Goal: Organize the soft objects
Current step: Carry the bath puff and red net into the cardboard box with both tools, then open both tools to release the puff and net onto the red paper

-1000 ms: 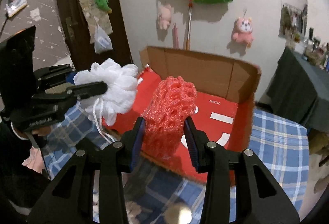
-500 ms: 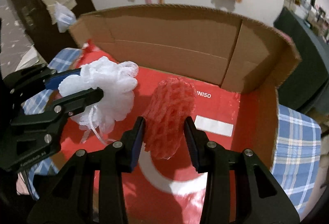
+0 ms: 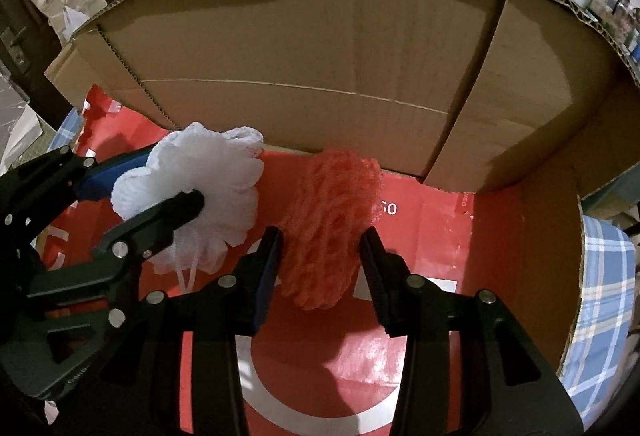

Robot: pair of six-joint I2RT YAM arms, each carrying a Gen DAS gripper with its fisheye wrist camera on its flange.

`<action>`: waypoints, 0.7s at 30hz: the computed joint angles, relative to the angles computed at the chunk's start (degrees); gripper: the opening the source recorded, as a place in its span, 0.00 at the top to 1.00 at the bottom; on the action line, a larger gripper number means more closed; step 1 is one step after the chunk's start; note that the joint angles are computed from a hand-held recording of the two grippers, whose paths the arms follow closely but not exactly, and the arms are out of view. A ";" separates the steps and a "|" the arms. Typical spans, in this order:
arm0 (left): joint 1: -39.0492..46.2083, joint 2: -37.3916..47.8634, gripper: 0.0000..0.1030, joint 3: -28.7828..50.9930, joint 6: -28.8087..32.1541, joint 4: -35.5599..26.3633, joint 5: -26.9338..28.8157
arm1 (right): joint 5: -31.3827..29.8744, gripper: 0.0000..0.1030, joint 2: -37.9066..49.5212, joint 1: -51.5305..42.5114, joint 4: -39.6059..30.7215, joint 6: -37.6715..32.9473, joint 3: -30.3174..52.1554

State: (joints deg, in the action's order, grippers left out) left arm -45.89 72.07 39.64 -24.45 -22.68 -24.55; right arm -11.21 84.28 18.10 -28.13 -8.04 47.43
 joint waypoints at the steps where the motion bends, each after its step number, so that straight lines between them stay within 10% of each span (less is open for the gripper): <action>1: -0.25 -0.06 0.65 0.02 -0.07 -0.12 -0.46 | 0.02 0.61 -0.32 -0.15 -0.27 -0.22 0.02; 21: 0.70 0.03 0.41 -0.01 0.16 -0.19 -1.80 | 1.90 0.51 -1.41 0.84 -3.75 0.11 1.69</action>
State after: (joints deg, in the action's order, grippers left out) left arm -45.20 72.10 39.63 -24.29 -22.87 -26.35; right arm -9.31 82.87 18.95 -31.88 -7.93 49.13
